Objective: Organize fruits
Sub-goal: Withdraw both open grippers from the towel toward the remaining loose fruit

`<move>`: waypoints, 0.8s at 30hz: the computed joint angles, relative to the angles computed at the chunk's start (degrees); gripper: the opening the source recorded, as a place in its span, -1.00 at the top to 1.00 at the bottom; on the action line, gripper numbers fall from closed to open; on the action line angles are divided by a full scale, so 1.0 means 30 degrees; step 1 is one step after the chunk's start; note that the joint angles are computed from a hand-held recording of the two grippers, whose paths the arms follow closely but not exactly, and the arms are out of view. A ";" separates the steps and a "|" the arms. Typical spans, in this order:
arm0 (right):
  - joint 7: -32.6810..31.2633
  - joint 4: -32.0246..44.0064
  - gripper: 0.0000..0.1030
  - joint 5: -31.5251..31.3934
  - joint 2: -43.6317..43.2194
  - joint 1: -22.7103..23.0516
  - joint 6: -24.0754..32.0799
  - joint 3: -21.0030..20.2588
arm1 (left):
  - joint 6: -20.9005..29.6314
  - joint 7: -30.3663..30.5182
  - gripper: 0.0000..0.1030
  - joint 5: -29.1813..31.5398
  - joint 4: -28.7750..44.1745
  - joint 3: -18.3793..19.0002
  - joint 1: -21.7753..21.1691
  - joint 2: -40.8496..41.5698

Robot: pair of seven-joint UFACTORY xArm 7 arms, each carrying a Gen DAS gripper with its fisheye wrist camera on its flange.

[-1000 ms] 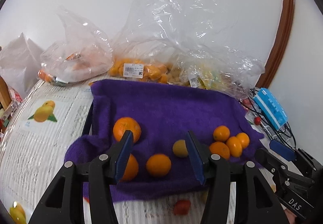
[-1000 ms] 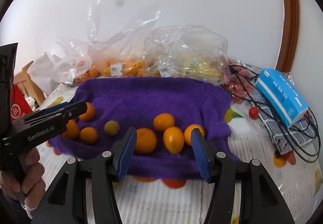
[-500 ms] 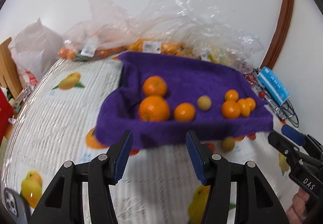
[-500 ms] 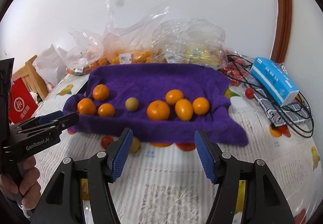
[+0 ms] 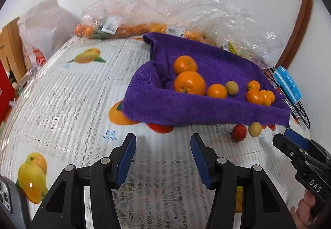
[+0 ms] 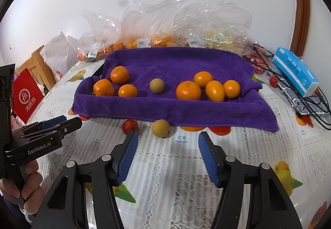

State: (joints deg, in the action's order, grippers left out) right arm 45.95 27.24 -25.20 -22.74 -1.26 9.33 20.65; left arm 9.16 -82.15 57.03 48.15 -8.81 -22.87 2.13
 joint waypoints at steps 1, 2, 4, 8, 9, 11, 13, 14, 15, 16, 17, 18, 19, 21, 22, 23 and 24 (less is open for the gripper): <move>0.0155 0.0145 -0.03 -0.0078 0.0245 -0.0147 0.0029 0.0183 | -0.0245 0.0455 -0.02 -0.0624 -0.0099 0.0013 0.0094 0.0016; 0.0226 0.0181 0.00 -0.0131 0.0373 -0.0167 -0.0014 0.0194 | -0.0429 0.0454 -0.02 -0.0672 -0.0162 0.0071 0.0130 -0.0021; 0.0408 0.0349 0.03 -0.0344 0.0783 -0.0286 -0.0063 0.0300 | -0.0537 0.0064 -0.02 -0.0341 -0.0215 0.0134 0.0153 -0.0121; 0.1008 0.0766 0.10 -0.1165 0.1535 -0.0569 0.0025 0.0541 | -0.0517 -0.0019 -0.02 -0.0293 -0.0310 0.0029 0.0203 -0.0190; 0.1157 0.0869 0.11 -0.1417 0.1733 -0.0590 0.0002 0.0516 | -0.0474 -0.0100 -0.02 -0.0188 -0.0315 0.0005 0.0198 -0.0213; 0.1820 0.1159 0.14 -0.2182 0.2201 -0.0820 0.0017 0.0700 | -0.0397 -0.0105 -0.02 -0.0135 -0.0282 -0.0016 0.0228 -0.0206; 0.2418 0.1430 0.23 -0.2881 0.2701 -0.0833 -0.0013 0.0632 | -0.0344 -0.0080 -0.02 -0.0138 -0.0263 -0.0038 0.0249 -0.0208; 0.2632 0.1550 0.26 -0.3131 0.2925 -0.0709 0.0002 0.0476 | -0.0304 -0.0108 -0.02 -0.0109 -0.0269 -0.0043 0.0256 -0.0228; 0.2771 0.1692 0.27 -0.3263 0.3200 -0.0498 0.0067 0.0255 | -0.0288 -0.0183 -0.02 -0.0023 -0.0282 -0.0045 0.0268 -0.0253; 0.2844 0.1781 0.27 -0.3354 0.3364 -0.0246 0.0133 -0.0011 | -0.0293 -0.0348 -0.02 0.0137 -0.0297 -0.0045 0.0285 -0.0286; 0.2796 0.1868 0.30 -0.3281 0.3552 0.0111 0.0194 -0.0341 | -0.0333 -0.0409 -0.02 0.0206 -0.0307 -0.0048 0.0318 -0.0297; 0.2741 0.1948 0.32 -0.3208 0.3716 0.0425 0.0213 -0.0673 | -0.0380 -0.0481 -0.02 0.0271 -0.0308 -0.0053 0.0348 -0.0302; 0.2709 0.1988 0.33 -0.3141 0.3839 0.0690 0.0202 -0.0975 | -0.0414 -0.0409 -0.02 0.0182 -0.0318 -0.0068 0.0374 -0.0293; 0.2879 0.2087 0.33 -0.3258 0.4018 0.0961 0.0190 -0.1361 | -0.0482 -0.0314 -0.02 0.0061 -0.0340 -0.0075 0.0408 -0.0284; 0.3146 0.2192 0.33 -0.3512 0.4103 0.0966 0.0260 -0.1408 | -0.0528 -0.0287 -0.02 0.0034 -0.0356 -0.0072 0.0423 -0.0280; 0.3368 0.2326 0.33 -0.3778 0.4222 0.1006 0.0372 -0.1450 | -0.0605 -0.0296 -0.02 0.0052 -0.0377 -0.0066 0.0434 -0.0292; 0.3540 0.2448 0.33 -0.4020 0.4314 0.1090 0.0490 -0.1527 | -0.0681 -0.0298 -0.02 0.0080 -0.0394 -0.0065 0.0442 -0.0293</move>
State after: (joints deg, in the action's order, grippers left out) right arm 56.58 34.59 -37.26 -9.80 2.01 10.80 16.07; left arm 7.12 -83.04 57.27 46.97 -9.01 -21.55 1.25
